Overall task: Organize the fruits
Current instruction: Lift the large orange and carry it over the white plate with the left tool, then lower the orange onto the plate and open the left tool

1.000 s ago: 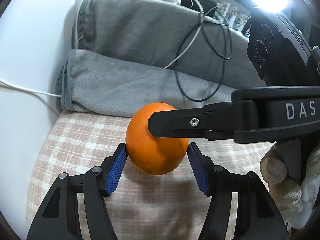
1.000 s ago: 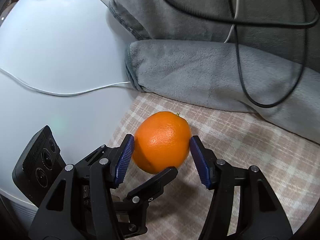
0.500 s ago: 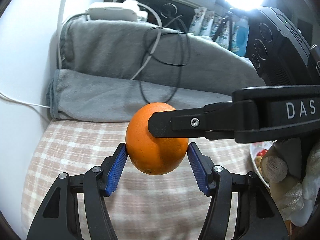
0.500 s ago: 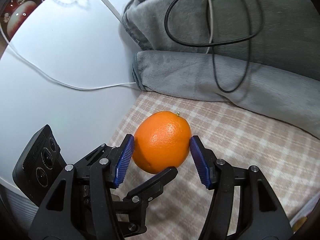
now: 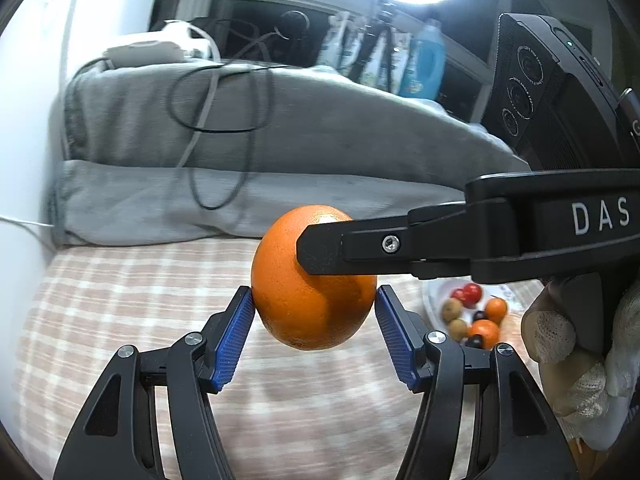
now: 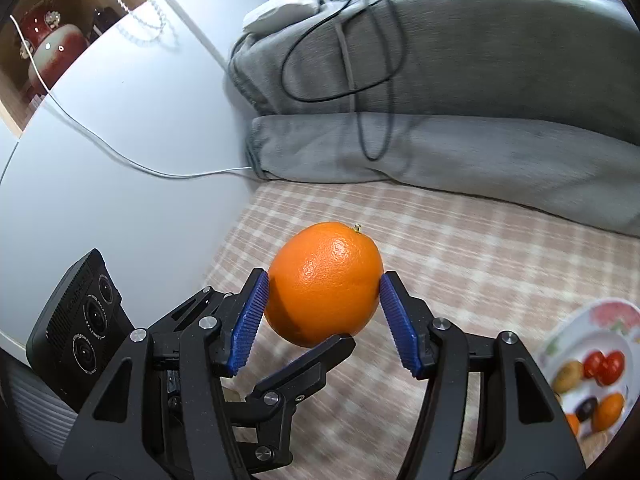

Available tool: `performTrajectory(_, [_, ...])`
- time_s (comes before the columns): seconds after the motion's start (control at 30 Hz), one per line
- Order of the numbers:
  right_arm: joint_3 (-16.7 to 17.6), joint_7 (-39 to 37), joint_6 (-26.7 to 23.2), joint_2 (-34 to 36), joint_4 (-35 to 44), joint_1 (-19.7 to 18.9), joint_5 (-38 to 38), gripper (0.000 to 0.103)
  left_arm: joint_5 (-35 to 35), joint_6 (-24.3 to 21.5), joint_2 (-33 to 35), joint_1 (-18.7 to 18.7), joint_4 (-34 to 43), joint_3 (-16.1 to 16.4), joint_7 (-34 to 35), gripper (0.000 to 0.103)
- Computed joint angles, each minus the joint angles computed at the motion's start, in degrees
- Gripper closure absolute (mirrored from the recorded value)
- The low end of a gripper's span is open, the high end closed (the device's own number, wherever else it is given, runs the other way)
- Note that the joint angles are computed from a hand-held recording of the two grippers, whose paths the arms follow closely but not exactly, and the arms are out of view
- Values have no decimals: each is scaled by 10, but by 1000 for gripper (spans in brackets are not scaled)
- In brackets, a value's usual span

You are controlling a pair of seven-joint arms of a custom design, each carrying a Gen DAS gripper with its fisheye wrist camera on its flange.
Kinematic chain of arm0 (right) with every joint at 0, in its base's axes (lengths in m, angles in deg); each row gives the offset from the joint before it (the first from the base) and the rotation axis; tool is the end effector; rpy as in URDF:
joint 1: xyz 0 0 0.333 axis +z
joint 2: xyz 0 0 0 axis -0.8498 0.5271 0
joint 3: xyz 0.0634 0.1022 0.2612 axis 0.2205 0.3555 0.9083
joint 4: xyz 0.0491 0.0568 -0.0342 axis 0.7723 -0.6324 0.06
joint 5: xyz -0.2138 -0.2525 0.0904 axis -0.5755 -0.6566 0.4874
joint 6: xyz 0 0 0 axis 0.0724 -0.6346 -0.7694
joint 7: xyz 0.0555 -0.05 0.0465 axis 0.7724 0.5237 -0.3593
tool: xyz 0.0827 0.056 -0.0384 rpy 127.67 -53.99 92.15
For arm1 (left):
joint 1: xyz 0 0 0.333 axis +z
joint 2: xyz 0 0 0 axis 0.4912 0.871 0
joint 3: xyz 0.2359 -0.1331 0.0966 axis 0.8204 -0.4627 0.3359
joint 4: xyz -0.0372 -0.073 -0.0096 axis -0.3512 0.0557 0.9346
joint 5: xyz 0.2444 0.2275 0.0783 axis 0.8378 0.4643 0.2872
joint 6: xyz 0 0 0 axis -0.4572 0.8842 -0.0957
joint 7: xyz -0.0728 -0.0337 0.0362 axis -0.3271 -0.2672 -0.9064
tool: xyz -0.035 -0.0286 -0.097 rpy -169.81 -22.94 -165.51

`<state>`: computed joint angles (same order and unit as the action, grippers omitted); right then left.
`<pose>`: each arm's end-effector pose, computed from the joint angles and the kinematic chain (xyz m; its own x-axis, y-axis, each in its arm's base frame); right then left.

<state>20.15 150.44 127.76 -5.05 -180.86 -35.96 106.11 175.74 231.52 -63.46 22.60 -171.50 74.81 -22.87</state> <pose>0.5387 0.3405 0.4577 0.5607 -0.6837 -0.4671 -0.8023 -0.3089 -0.5108 0.4833 -0.2223 0.4384 -0.1906 -0.9619 0.1963 -0.5772 -0.0519 -0.8149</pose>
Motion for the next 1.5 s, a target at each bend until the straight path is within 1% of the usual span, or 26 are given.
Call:
performTrajectory(0.13, [-9, -8, 5, -36, -42, -14, 13, 42, -16, 0, 22, -15, 24, -7, 20, 41])
performTrajectory(0.23, [-17, -14, 7, -56, -65, -23, 19, 42, -34, 3, 35, -30, 37, -6, 40, 41])
performTrajectory(0.47, [-36, -34, 5, -96, -114, -43, 40, 42, -117, 7, 73, -73, 67, 5, 130, 41])
performTrajectory(0.5, [-37, -33, 8, -94, -115, -43, 41, 42, -114, 7, 73, -83, 67, 12, 126, 41])
performTrajectory(0.63, [-44, -44, 9, -102, -134, -52, 55, 42, -176, 7, 89, -101, 73, 14, 187, 41])
performTrajectory(0.7, [-47, -48, 9, -105, -142, -56, 60, 42, -223, 5, 97, -100, 73, 4, 235, 41])
performTrajectory(0.9, [-53, -63, 5, -106, -154, -69, 84, 42, -304, 1, 115, -114, 79, 3, 320, 41])
performTrajectory(1.03, [-54, -66, 4, -104, -157, -73, 92, 42, -354, -3, 124, -124, 82, 5, 369, 41])
performTrajectory(1.13, [-55, -65, 3, -102, -157, -76, 96, 42, -384, -4, 133, -138, 86, 14, 394, 41])
performTrajectory(1.5, [-58, -60, -7, -94, -157, -86, 100, 42, -503, -15, 162, -143, 100, -3, 518, 41])
